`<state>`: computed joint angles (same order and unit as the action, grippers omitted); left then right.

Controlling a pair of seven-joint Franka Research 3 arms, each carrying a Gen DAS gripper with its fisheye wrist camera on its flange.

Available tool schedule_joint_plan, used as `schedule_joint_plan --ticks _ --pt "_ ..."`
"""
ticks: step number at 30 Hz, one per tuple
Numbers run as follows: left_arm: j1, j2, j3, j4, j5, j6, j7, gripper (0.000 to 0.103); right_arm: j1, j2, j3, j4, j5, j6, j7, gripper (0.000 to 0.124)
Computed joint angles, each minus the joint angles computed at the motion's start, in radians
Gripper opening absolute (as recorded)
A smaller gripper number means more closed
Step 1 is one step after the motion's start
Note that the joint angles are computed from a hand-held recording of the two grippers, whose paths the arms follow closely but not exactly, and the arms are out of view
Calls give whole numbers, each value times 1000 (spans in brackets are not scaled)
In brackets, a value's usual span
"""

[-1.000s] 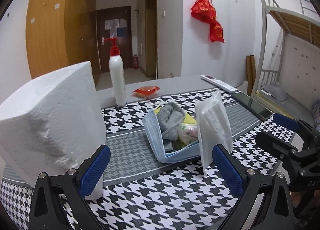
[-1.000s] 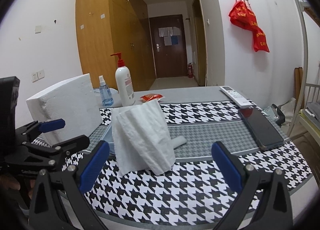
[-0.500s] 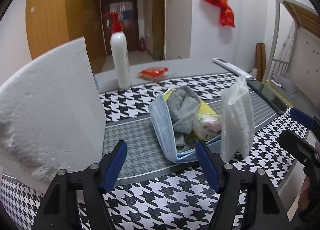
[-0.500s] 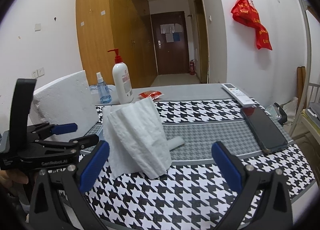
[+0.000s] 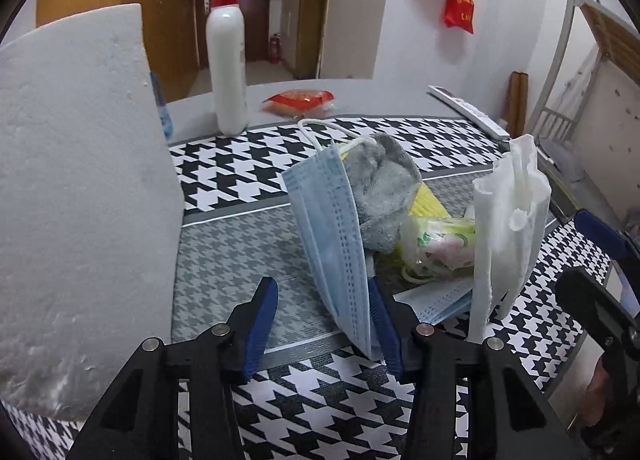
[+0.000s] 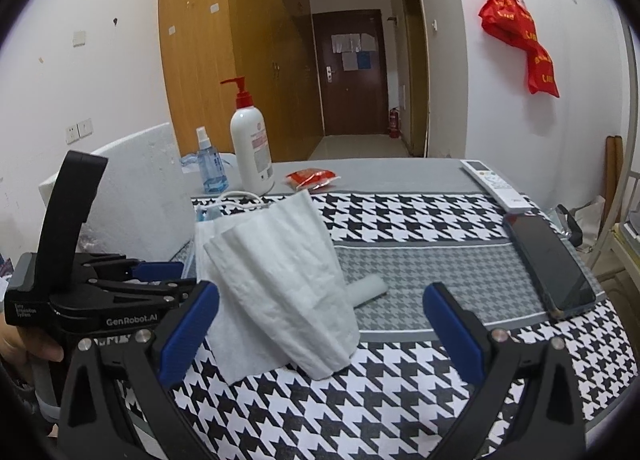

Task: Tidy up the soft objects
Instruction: 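Move both tools toward the clear tray and the white tissue, then grasp the blue face mask with the left tool while the right tool grasps the white tissue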

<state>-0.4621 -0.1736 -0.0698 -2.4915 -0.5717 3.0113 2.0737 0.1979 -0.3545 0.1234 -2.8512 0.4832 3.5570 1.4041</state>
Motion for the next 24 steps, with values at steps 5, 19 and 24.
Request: schedule_joint_plan --ticks 5,19,24 --pt "-24 15 18 19 -81 -13 87 30 -38 9 53 12 53 -16 -26 103" --pt "8 10 -12 45 -430 -59 400 9 -40 23 74 50 96 -117 -77 103" --pt "26 2 -29 47 -522 -86 492 9 41 13 -17 23 7 -116 -7 102"
